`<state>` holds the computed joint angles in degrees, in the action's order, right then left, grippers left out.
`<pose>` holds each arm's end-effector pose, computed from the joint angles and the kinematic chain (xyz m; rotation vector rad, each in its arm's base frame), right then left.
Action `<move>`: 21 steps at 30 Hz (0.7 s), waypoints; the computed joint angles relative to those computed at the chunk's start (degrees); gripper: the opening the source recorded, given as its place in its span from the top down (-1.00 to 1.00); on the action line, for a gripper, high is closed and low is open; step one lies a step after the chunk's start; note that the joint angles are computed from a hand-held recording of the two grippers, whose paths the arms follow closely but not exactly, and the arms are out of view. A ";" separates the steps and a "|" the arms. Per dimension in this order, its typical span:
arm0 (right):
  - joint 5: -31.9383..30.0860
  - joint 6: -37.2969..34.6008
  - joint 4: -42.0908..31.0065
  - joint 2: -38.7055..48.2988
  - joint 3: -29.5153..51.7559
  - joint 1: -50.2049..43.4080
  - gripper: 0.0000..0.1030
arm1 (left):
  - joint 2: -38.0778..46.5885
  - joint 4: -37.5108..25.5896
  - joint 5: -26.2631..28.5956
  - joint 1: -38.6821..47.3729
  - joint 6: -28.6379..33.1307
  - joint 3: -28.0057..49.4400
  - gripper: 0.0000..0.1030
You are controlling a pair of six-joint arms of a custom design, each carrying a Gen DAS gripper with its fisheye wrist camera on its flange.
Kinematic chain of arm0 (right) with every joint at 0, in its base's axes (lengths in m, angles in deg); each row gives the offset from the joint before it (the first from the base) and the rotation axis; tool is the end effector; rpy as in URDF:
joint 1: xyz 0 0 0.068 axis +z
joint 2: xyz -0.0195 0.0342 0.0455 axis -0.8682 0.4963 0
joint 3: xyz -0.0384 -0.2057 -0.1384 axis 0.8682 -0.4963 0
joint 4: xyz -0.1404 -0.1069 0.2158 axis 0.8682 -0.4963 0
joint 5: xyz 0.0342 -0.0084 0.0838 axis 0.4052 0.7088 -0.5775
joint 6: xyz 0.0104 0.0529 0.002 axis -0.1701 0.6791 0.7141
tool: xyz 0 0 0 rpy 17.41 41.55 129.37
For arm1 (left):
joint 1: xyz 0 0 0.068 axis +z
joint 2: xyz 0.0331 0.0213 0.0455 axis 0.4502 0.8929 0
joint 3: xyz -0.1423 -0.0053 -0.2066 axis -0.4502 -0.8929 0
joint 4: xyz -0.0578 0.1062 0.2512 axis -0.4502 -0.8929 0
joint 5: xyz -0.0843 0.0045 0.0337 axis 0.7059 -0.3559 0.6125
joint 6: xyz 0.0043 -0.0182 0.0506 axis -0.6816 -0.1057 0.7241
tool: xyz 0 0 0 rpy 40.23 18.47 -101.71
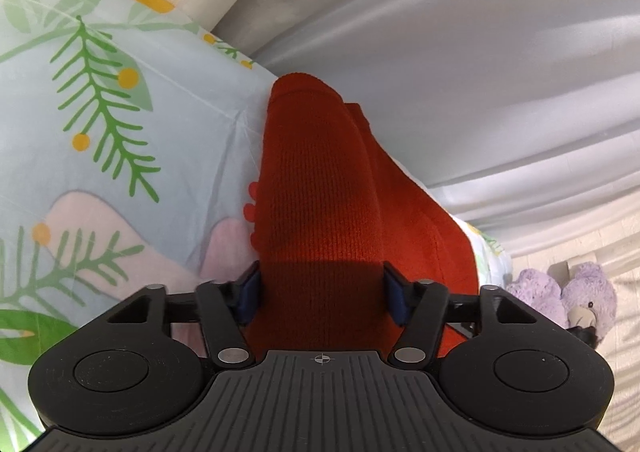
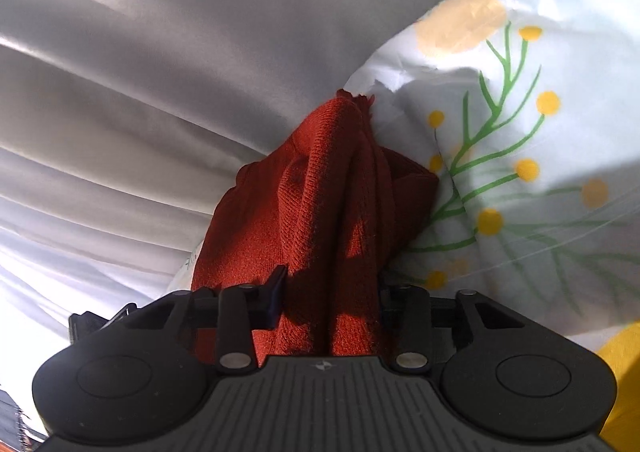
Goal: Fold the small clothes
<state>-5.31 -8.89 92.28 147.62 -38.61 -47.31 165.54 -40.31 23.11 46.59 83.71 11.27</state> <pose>0.3181 0.0937 0.0386 0.3043 2.3778 1.1812 0.3159 0.0863 0.0711 -0.3447 2.4606 -1.0024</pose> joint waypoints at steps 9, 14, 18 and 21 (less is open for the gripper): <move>5.97 -1.02 -1.85 -8.58 -2.75 4.60 0.46 | -4.85 -1.61 2.29 1.41 0.95 -2.24 0.03; 6.21 0.00 -2.56 -14.30 -4.74 6.84 0.47 | -12.53 -7.52 6.20 4.56 5.03 -5.19 0.04; 6.14 -0.30 -4.87 -19.85 -6.50 9.10 0.47 | -20.37 -15.12 7.58 8.75 10.39 -7.81 0.04; 5.82 0.21 -5.26 -23.26 -8.15 11.01 0.47 | -25.28 -21.50 8.64 13.23 15.33 -9.26 0.04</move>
<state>0.50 -8.68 87.02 124.35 -46.76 -36.30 140.26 -61.81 31.75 59.83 99.04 2.01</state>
